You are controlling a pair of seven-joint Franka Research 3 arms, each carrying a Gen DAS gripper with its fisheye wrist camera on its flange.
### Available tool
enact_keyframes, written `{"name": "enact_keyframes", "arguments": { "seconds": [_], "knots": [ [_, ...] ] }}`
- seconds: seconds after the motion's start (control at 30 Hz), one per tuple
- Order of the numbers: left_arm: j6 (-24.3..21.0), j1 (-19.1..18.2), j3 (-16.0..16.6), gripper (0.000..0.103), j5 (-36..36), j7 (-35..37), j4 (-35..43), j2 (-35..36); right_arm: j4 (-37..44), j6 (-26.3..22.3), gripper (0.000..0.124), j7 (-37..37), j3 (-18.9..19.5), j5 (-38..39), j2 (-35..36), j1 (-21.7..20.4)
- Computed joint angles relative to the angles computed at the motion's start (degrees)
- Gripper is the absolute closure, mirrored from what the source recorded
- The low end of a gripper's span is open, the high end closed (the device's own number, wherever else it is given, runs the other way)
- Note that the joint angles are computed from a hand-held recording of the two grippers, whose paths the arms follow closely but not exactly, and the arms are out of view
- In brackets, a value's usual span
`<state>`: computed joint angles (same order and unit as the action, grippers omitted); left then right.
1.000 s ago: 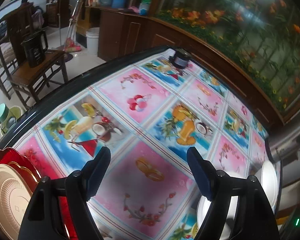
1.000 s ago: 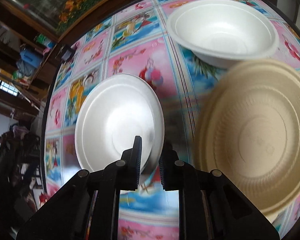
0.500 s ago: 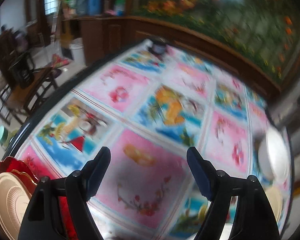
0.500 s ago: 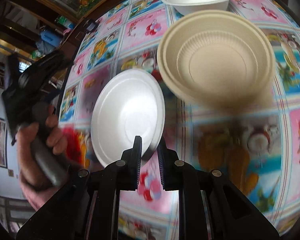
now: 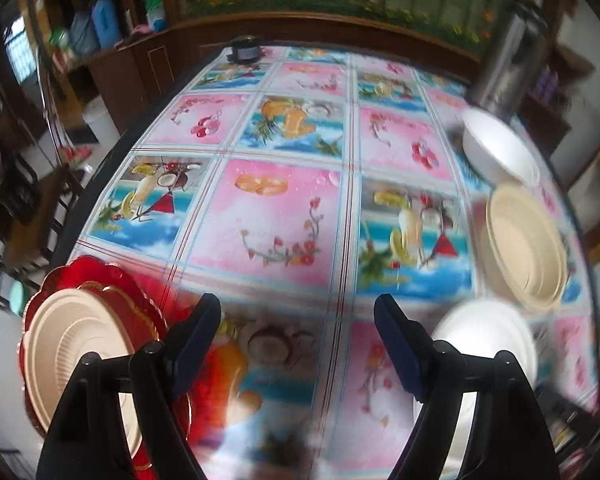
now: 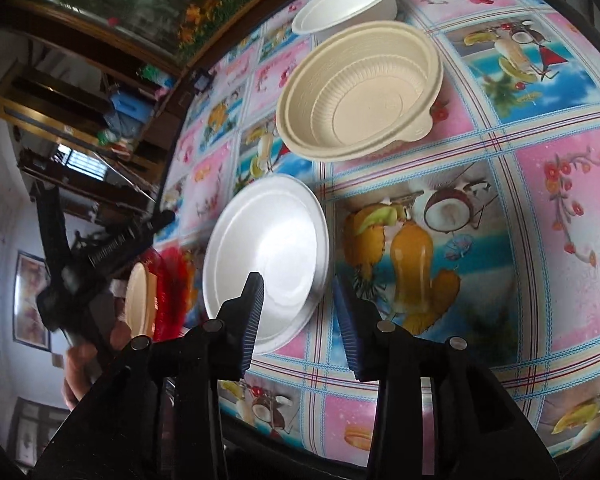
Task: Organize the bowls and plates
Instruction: 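Lift the white plate with the right gripper while the left gripper approaches its rim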
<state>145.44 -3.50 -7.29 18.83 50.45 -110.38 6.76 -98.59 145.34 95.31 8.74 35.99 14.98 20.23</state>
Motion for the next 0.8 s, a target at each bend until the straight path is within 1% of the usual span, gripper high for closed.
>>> {"name": "enact_keyframes", "arguments": {
  "seconds": [0.03, 0.1, 0.13, 0.23, 0.33, 0.47, 0.53, 0.57, 0.6, 0.63, 0.7, 0.8],
  "knots": [
    [-1.06, -0.09, -0.39, 0.024, -1.14, 1.08, 0.04, 0.28, -0.40, 0.35, 0.086, 0.02, 0.01, 0.23, -0.16, -0.02],
    [-1.89, 0.29, -0.96, 0.024, -4.99, 4.20, 0.35, 1.22, -1.02, 0.99, 0.085, 1.00, -0.13, 0.31, -0.10, 0.12],
    [-2.15, 0.20, -1.13, 0.024, -6.04, 4.59, 0.18, 1.47, -1.22, 1.44, 0.085, 0.90, 0.02, 0.94, 0.08, 0.00],
    [-3.24, -0.78, -0.75, 0.024, -3.87, 2.49, 0.48, 2.18, -1.47, 3.34, 0.085, -0.36, 0.65, 2.69, 0.58, -0.14],
    [-3.75, -1.12, -0.96, 0.024, -4.04, 2.32, 0.70, 2.64, -1.81, 5.74, 0.085, -0.37, 0.69, 2.82, 0.70, 0.34],
    [-4.84, -1.81, -1.09, 0.024, -3.13, 2.12, 1.31, 3.07, -1.45, 6.05, 0.085, -0.54, 1.07, 3.42, 1.28, 0.20],
    [-5.01, -1.89, -1.26, 0.024, -3.49, 2.50, 1.23, 2.98, -1.26, 6.75, 0.085, 0.82, 0.65, 1.78, 1.67, 0.94],
    [-5.09, -1.81, -1.39, 0.024, -4.06, 3.13, 1.04, 2.72, -1.51, 7.11, 0.085, 2.14, 0.10, 0.16, 1.59, 1.41],
    [-5.01, -1.80, -1.34, 0.024, -4.13, 3.16, 0.69, 2.35, -1.60, 7.62, 0.085, 5.19, -1.09, -3.40, 1.63, 2.62],
    [-4.92, -1.80, -1.20, 0.024, -3.91, 2.81, 0.41, 2.02, -2.14, 7.95, 0.085, 5.68, -1.12, -4.29, 1.27, 2.61],
    [-4.64, -1.89, -0.80, 0.024, -2.68, 0.98, -0.44, 1.09, -2.68, 8.33, 0.085, 3.62, 0.11, -2.25, 0.93, 1.34],
    [-4.60, -2.01, -1.03, 0.024, -2.08, 0.91, -0.52, 0.91, -3.63, 9.71, 0.085, 3.57, 0.02, -2.34, 0.49, 1.16]
  ]
}}
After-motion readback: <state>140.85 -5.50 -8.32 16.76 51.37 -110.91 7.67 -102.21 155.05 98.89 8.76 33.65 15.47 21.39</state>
